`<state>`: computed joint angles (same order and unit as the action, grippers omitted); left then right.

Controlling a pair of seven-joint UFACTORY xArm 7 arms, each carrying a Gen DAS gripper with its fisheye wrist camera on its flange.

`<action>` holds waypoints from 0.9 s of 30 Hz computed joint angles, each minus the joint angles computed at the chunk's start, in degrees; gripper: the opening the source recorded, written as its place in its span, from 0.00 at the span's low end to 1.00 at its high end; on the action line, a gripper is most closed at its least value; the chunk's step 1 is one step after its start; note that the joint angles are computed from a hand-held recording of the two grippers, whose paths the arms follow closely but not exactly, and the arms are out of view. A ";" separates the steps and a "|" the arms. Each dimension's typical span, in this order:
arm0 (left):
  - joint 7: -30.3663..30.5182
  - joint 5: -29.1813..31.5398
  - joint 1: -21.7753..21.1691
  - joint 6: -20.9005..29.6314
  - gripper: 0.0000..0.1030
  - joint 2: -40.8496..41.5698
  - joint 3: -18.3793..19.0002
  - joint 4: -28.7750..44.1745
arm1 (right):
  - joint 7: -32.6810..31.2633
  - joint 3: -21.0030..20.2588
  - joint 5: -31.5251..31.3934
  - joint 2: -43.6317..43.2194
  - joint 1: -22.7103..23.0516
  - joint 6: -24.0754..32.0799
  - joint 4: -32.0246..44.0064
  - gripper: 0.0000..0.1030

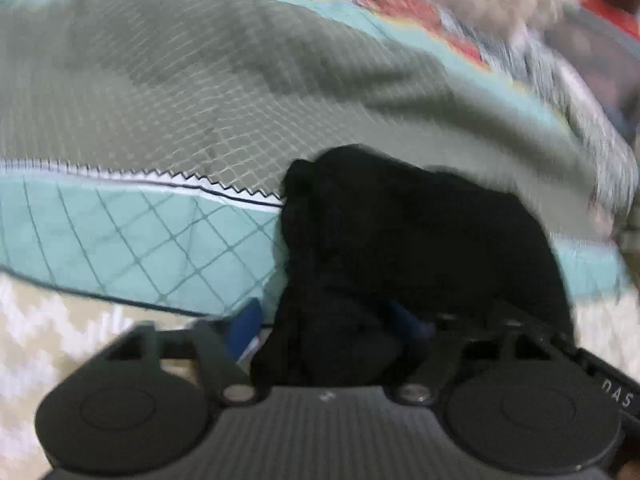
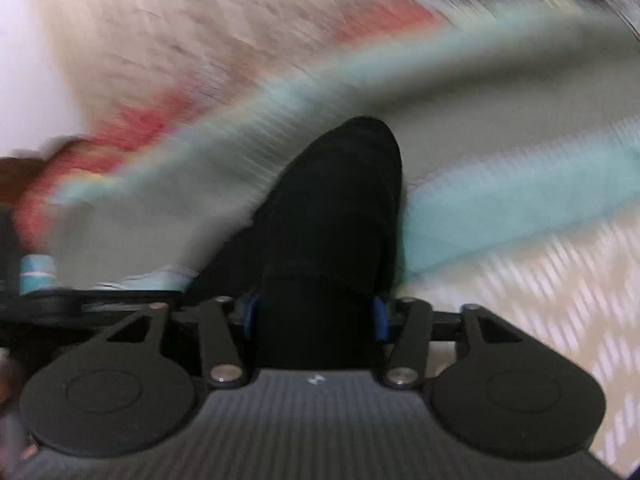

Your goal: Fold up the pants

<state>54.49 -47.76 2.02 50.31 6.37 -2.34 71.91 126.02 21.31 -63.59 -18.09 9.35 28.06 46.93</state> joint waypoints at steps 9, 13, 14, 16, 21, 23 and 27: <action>-4.88 3.82 0.30 1.15 0.70 -11.31 3.56 -5.40 | -3.81 6.10 10.80 -12.61 1.35 7.60 -4.17 0.87; 2.32 9.37 0.05 -4.36 0.77 -25.73 6.52 -17.14 | -8.75 14.58 19.62 -17.85 4.09 21.84 -2.02 0.88; 3.98 10.74 -0.13 -5.38 0.80 -28.97 7.29 -19.67 | -9.34 16.17 19.92 -17.15 4.06 23.98 -1.17 0.89; 6.27 13.95 -0.08 -5.48 0.87 -35.86 9.05 -24.37 | -11.20 20.28 22.74 -16.88 5.12 30.76 2.06 0.93; 8.47 22.60 0.86 -1.02 0.98 -50.98 13.55 -32.39 | -9.81 26.91 27.20 -13.33 5.92 39.44 9.09 1.00; 7.29 25.16 1.02 2.31 1.00 -54.30 15.43 -33.17 | -8.23 28.49 28.54 -11.85 6.55 41.33 11.22 1.00; 5.31 29.30 1.64 9.37 1.00 -58.25 18.94 -32.84 | -6.48 31.41 28.10 -8.06 7.03 44.72 15.66 1.00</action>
